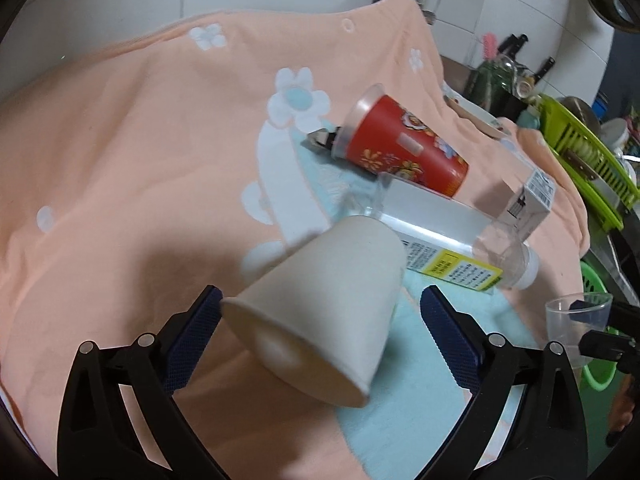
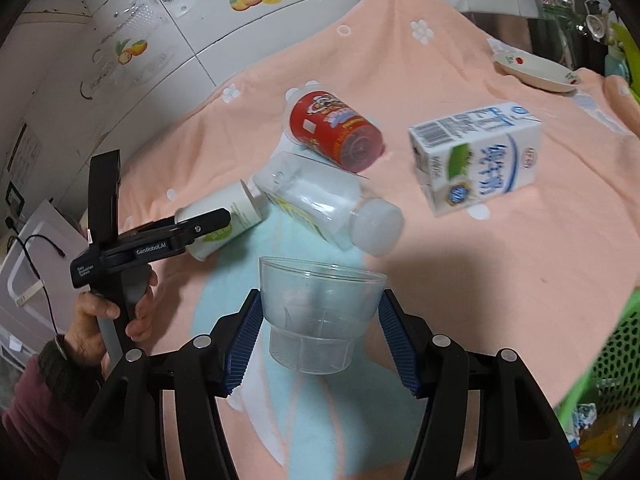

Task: Collect trash
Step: 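Drop the plastic cup into the green basket with the right tool while the left tool grasps the paper cup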

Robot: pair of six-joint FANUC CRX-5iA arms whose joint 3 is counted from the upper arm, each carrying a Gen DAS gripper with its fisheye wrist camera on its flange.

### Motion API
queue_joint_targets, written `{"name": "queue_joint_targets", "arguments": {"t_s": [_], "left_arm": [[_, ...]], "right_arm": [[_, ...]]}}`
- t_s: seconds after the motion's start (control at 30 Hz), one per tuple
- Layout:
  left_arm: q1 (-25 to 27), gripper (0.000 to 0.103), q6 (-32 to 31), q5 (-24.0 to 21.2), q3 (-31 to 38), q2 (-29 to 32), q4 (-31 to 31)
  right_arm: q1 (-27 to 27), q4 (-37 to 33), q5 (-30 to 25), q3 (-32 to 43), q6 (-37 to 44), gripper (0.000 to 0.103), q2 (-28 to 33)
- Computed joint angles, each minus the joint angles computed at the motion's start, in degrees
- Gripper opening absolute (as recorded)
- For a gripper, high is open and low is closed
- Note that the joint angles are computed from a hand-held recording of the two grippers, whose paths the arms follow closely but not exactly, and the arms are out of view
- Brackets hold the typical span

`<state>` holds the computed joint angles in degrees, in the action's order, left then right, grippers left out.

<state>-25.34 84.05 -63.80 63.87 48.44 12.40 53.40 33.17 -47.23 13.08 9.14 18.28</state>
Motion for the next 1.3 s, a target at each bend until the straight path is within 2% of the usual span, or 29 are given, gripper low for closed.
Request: {"name": "queue_joint_targets", "arguments": {"t_s": [0.03,0.07,0.1,0.4,0.67,0.77,1.03,1.3], "left_arm": [[-0.2,0.093,0.1,0.3,-0.2,-0.2,-0.4],[-0.4,0.086,-0.1,0.6,-0.6,-0.3,-0.4],[-0.5,0.085,-0.2,0.6,-0.7,-0.4,0.0],[-2.9,0.082,2.4,5.8,-10.9,-7.6,-4.8],[-4.0,0.082,5.6,12.0,-22.0,-15.1,-0.8],[-5.4,0.082,5.3,13.9,-24.0,-16.7,0.2],[-10.8,0.082,2.3,13.0,-18.6,-14.1,1.7],[-16.4,0.082,0.2,8.6,-8.1,-6.4,4.6]], "right_arm": [[0.2,0.5,-0.2,-0.7,-0.4,0.057,-0.4],[0.5,1.2,-0.4,-1.8,-1.1,0.057,-1.1],[0.6,1.8,-0.6,-2.7,-1.7,0.057,-1.7],[2.7,8.1,-3.2,-11.8,-8.9,0.057,-7.9],[5.4,12.5,-9.0,-21.0,-15.7,0.058,-15.2],[6.5,13.3,-11.6,-25.2,-19.1,0.058,-18.7],[10.3,13.3,-19.9,-33.0,-25.4,0.058,-25.4],[14.9,11.8,-25.8,-38.9,-31.9,0.059,-30.9]]}}
